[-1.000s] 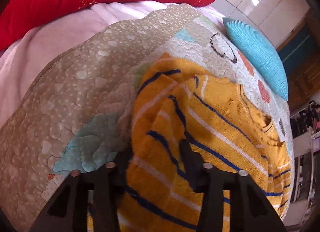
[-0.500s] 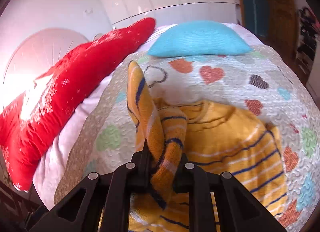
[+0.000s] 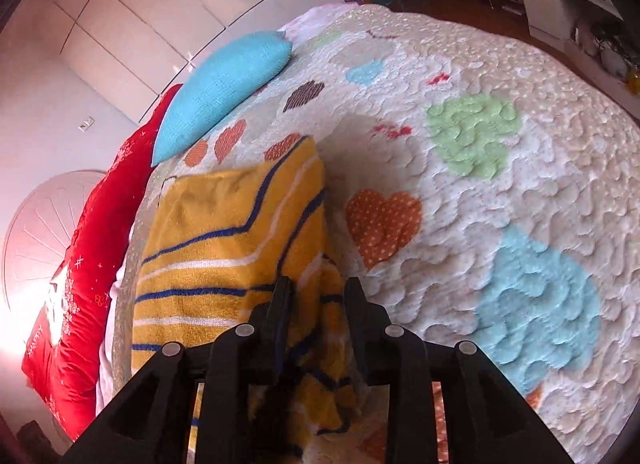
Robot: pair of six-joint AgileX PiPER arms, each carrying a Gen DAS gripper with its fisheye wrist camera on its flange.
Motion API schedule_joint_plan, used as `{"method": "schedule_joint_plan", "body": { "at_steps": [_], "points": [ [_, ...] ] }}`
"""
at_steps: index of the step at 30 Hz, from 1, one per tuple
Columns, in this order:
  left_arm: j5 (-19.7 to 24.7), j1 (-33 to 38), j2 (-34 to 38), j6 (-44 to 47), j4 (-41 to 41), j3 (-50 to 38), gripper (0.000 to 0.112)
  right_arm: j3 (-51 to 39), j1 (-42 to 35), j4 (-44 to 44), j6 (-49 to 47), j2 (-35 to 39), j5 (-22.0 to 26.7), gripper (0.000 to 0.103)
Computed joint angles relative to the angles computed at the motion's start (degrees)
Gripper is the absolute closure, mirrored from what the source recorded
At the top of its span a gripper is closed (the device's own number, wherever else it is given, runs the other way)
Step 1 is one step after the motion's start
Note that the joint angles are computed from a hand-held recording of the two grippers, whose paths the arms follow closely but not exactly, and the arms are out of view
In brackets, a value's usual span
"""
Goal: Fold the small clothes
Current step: 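Fold the held sweater edge over onto the bundle with the right gripper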
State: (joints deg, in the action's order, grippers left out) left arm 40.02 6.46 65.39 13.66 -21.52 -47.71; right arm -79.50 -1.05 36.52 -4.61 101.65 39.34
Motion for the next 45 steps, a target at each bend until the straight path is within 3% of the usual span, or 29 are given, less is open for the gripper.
{"method": "schedule_joint_plan", "body": {
  "at_steps": [4,9,13,14,15,17,18,21,24,26,28,29,30,31,34,38,39,42,45],
  "points": [
    [-0.8,-3.4,0.5,-3.9,4.1,-1.7,0.041,1.1,-3.6,5.7,-5.0,-5.1,1.4,0.068],
    [-1.3,-7.6,6.2,-5.3,2.2,-7.7,0.041,-0.9,-2.6,16.3,-16.1,-3.8,8.9,0.068],
    [-2.0,-11.0,13.3,-7.3,0.9,-14.2,0.04,-1.1,2.0,0.4,-5.0,0.5,5.4,0.068],
    [-2.0,-11.1,15.4,-5.9,-1.0,-16.0,0.037,-0.5,1.9,-1.8,-4.1,1.8,5.1,0.046],
    [-1.7,-11.0,17.6,-4.6,-2.9,-17.9,0.034,0.3,1.3,-1.7,-3.9,1.8,4.9,0.035],
    [-1.7,-11.1,21.7,-4.4,-4.5,-21.5,0.026,2.9,-1.4,5.4,-9.2,0.0,4.6,0.034],
    [-1.7,-10.7,23.9,-1.6,-7.5,-23.1,0.025,3.5,-2.6,9.2,-12.5,-0.3,4.5,0.028],
    [-1.5,-11.1,31.8,3.1,-11.9,-29.3,0.02,-1.3,-3.5,10.5,-13.9,3.1,5.2,0.017],
    [2.1,-11.7,41.6,5.6,-14.4,-37.8,0.019,-12.3,-3.3,11.0,-13.4,12.5,10.8,0.017],
    [6.8,-10.8,48.5,8.5,-20.2,-43.9,0.015,-20.3,-3.0,13.3,-13.3,19.4,15.4,0.016],
    [13.3,-9.4,54.9,7.4,-26.0,-50.1,0.014,-25.2,-1.8,14.5,-13.5,23.0,15.8,0.017],
    [16.7,-8.9,57.6,6.2,-28.1,-53.1,0.017,-28.3,-1.5,15.7,-12.8,25.0,17.7,0.03],
    [17.7,-8.5,58.5,6.6,-30.2,-54.2,0.027,-31.3,-1.4,17.7,-11.6,26.9,20.4,0.045],
    [19.4,-8.4,59.2,6.4,-30.7,-56.0,0.049,-33.3,-1.2,18.9,-10.1,27.8,22.0,0.048],
    [20.3,-8.4,57.7,4.0,-27.1,-59.2,0.055,-37.4,0.2,19.4,-10.3,27.4,21.9,0.053],
    [21.5,-7.7,57.9,-0.5,-22.0,-67.8,0.055,-43.7,1.2,19.9,-9.5,29.7,20.9,0.05],
    [23.1,-7.9,59.9,-4.7,-18.1,-72.9,0.053,-47.3,2.0,16.4,-5.9,31.6,20.8,0.043],
    [23.4,-10.5,64.1,-16.1,-0.9,-82.0,0.046,-56.4,5.3,-0.7,5.4,36.4,22.2,0.041],
    [25.4,-10.8,65.0,-17.7,5.0,-82.0,0.046,-50.7,6.0,-5.5,6.6,32.2,19.8,0.041]
  ]
}}
